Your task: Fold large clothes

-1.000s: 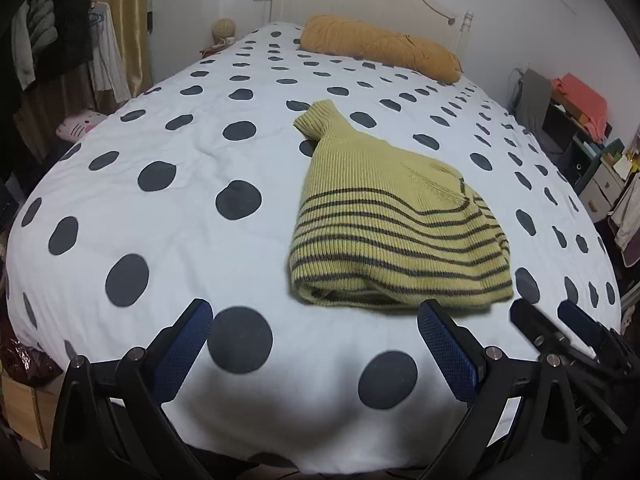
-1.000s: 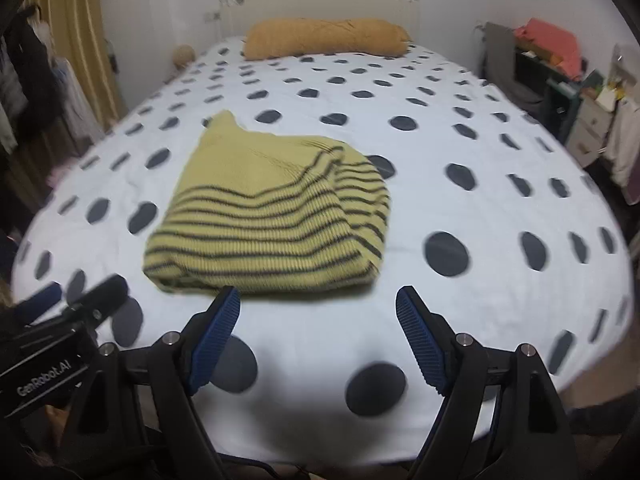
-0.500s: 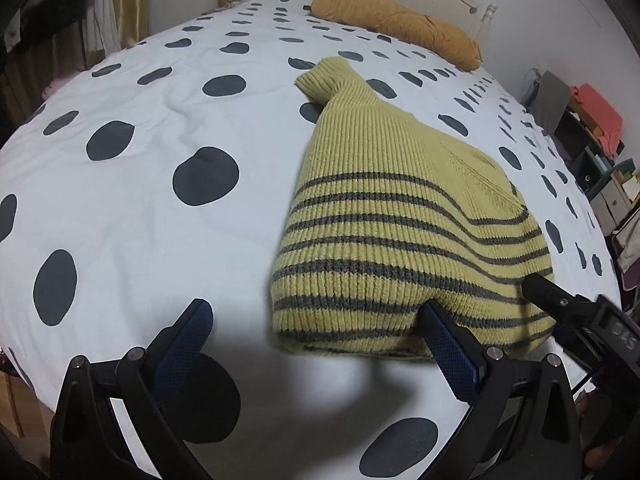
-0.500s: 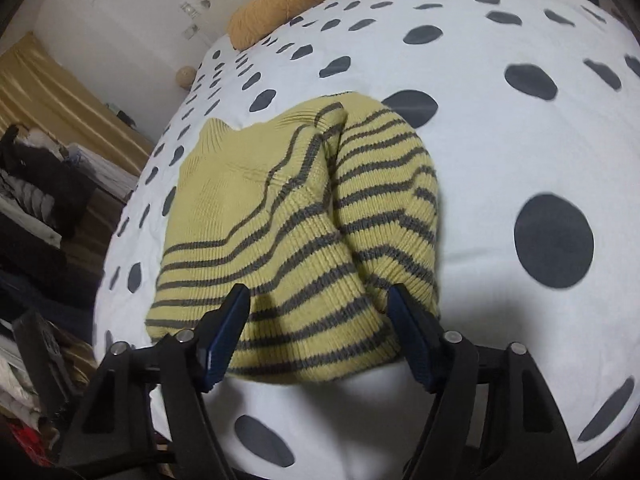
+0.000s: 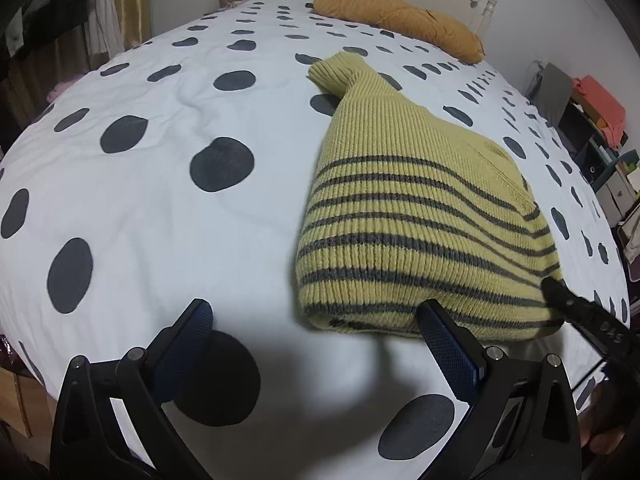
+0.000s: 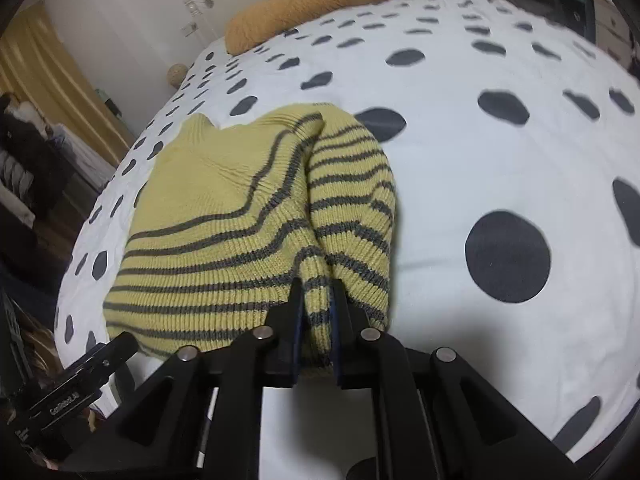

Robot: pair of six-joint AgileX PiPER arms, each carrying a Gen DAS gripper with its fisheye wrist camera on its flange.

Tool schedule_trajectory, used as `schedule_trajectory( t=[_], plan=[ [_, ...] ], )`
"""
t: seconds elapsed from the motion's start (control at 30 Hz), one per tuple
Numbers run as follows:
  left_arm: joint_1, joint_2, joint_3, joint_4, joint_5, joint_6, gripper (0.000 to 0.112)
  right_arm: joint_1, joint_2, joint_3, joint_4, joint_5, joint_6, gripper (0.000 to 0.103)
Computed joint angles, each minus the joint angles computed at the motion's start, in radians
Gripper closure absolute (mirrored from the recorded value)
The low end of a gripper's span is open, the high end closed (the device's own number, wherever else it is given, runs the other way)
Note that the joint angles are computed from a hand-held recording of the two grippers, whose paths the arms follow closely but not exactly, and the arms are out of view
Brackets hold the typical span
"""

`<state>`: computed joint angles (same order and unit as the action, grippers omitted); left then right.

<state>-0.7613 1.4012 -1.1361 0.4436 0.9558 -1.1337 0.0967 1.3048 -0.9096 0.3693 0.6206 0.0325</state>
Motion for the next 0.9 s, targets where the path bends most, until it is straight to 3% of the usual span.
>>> schedule_trajectory(
  t=[0.07,0.2,0.3,0.43,0.53,0.6,0.77,0.9],
  plan=[
    [-0.009,-0.028,-0.002,0.037,0.021,-0.026,0.01,0.011,-0.049,-0.027,-0.063,0.042,0.071,0.08],
    [0.0,-0.035,-0.064,0.043,-0.015,-0.01,0.01,0.043,-0.12,-0.098,-0.103,0.068,0.083,0.08],
    [0.014,0.046,-0.167,0.012,-0.022,0.08,0.01,0.065,-0.039,-0.168,0.002,0.084,-0.011,0.08],
    [0.009,0.167,-0.235,0.048,0.06,0.103,0.01,0.078,0.068,-0.184,0.01,0.075,-0.008,0.08],
    [0.047,0.144,-0.14,0.0,-0.052,0.098,0.009,0.057,0.122,-0.158,-0.022,0.077,-0.001,0.092],
    [0.071,0.146,-0.115,-0.045,-0.095,0.121,0.009,0.042,0.137,-0.145,-0.003,0.068,-0.035,0.092],
    [0.056,0.147,-0.135,-0.009,-0.055,0.118,0.009,0.045,0.128,-0.254,-0.039,0.085,-0.023,0.092],
    [0.052,0.144,-0.13,-0.001,-0.057,0.109,0.01,0.056,0.284,-0.447,-0.074,0.124,-0.001,0.092]
  ],
)
